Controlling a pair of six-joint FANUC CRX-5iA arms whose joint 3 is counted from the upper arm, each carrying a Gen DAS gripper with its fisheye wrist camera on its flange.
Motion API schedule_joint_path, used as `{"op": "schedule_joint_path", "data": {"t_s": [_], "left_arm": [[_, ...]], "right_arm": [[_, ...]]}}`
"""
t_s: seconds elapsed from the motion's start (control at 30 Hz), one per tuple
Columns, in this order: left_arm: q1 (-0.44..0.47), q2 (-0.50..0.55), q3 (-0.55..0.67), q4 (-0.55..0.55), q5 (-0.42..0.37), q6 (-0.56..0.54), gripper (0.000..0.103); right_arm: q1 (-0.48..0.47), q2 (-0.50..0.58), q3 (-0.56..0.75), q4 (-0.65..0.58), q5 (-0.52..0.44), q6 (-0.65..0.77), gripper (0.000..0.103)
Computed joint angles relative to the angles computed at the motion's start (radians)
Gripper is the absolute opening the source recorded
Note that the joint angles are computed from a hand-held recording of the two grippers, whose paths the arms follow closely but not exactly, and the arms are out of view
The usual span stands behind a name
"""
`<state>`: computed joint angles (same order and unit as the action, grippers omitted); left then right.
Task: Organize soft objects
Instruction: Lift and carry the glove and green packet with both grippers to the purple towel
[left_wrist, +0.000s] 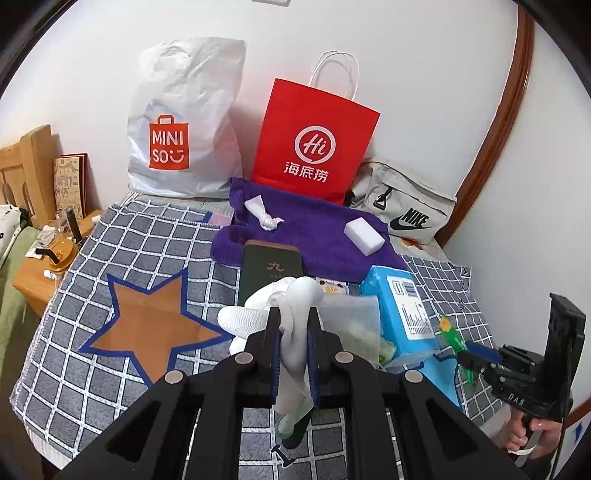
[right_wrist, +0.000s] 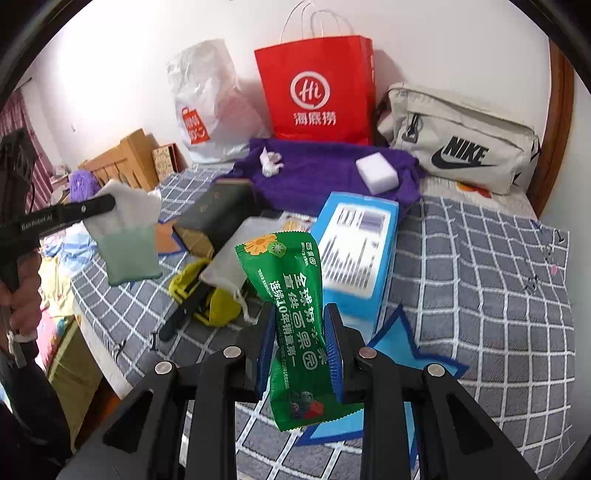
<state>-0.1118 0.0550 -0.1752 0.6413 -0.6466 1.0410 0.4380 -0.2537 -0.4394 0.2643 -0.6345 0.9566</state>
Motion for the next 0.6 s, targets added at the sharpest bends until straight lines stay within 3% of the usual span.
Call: {"op": "schedule_joint_path", "data": {"t_s": [0.6], "left_arm": [[-0.021, 0.119, 0.190, -0.101, -0.043, 0.099, 0.012]], "right_arm": [[-0.110, 0.121, 0.178, -0.092, 0.007, 0.131, 0.026]]}}
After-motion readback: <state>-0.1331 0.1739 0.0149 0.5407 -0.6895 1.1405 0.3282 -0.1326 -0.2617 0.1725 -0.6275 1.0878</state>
